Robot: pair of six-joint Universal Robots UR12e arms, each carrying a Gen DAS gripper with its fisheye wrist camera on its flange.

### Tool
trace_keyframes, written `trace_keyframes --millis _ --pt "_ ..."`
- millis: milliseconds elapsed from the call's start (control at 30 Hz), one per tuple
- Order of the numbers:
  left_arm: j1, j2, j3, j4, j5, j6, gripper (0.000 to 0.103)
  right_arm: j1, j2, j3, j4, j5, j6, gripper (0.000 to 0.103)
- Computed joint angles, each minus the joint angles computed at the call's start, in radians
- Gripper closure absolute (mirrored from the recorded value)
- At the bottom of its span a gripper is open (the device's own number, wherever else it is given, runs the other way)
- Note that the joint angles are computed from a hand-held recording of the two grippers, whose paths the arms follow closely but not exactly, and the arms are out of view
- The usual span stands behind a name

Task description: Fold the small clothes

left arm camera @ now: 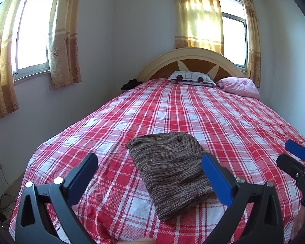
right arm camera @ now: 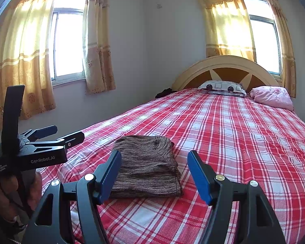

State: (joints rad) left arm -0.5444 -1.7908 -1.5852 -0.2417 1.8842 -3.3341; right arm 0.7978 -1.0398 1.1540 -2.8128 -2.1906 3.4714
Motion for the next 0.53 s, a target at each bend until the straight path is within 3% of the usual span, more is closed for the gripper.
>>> trace_keyframes --millis 533 --pt "0.000 -0.005 -0.003 -0.004 0.006 0.016 0.000 0.004 -0.001 0.002 0.005 0.003 -0.007 0.035"
